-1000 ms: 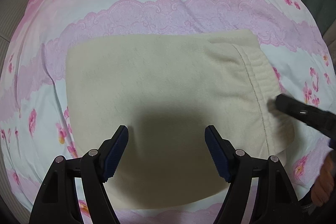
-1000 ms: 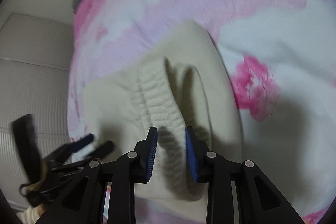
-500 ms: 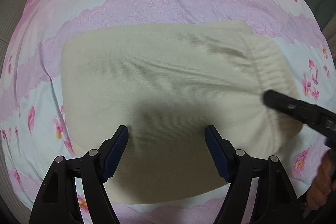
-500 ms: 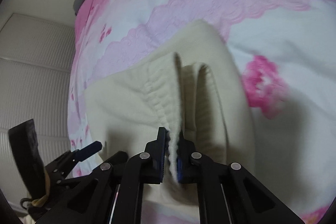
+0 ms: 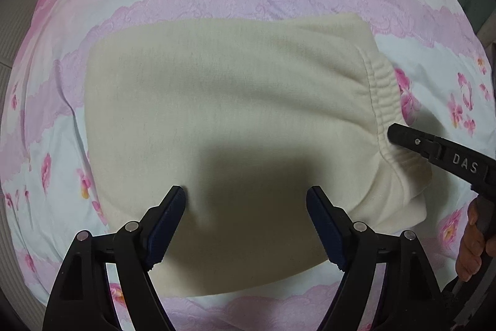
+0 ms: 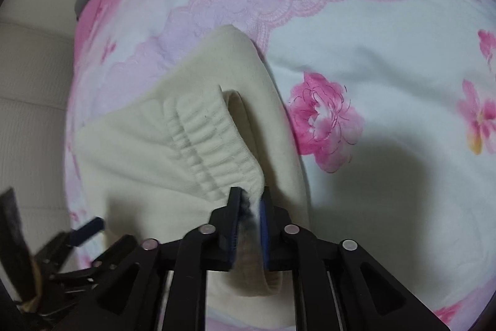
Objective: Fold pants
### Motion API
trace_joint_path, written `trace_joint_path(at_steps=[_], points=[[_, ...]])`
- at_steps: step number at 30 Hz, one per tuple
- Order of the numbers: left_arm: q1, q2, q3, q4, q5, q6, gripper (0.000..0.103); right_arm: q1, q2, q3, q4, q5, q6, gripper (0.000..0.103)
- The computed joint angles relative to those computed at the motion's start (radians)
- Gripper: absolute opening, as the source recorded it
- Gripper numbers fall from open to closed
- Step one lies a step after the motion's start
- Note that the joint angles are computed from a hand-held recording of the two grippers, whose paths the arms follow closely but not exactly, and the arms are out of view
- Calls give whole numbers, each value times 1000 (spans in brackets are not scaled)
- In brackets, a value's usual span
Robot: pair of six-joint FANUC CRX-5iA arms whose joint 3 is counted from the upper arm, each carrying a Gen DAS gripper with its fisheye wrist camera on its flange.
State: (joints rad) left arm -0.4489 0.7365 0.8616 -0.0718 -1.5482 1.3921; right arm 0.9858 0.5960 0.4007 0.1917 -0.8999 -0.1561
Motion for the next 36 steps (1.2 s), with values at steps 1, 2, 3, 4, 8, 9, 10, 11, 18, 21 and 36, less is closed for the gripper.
trace_joint_path(at_steps=[1,2,3,4,8,9,10,11,18,21,36], points=[[1,-6,-9,0,2,2,80,4,20,44,-2,-57,22,24],[3,-14,-21,0,5,3,80,7,33,72,-1,-91,30,28],[5,-27,-39,1,12,1,80,11,47,108,-3,-135,46,37],[6,-36,-52,1,17,-1,80,15,58,138,-5,-180,57,50],[20,-115,-150,4,64,-11,80,62,72,209,65,-365,29,67],[26,-143,-185,9,82,-14,81,77,66,210,87,-390,12,69],[27,-160,-203,9,91,-14,83,89,55,199,103,-397,-4,71],[30,-189,-235,7,111,-13,84,100,32,171,120,-394,-26,73],[67,-343,-398,9,222,-2,91,190,-63,21,273,-277,-228,94],[85,-395,-460,10,262,-33,91,208,-104,-91,330,-133,-377,97],[197,-460,-667,78,475,-269,91,236,49,-313,937,116,-1439,102]])
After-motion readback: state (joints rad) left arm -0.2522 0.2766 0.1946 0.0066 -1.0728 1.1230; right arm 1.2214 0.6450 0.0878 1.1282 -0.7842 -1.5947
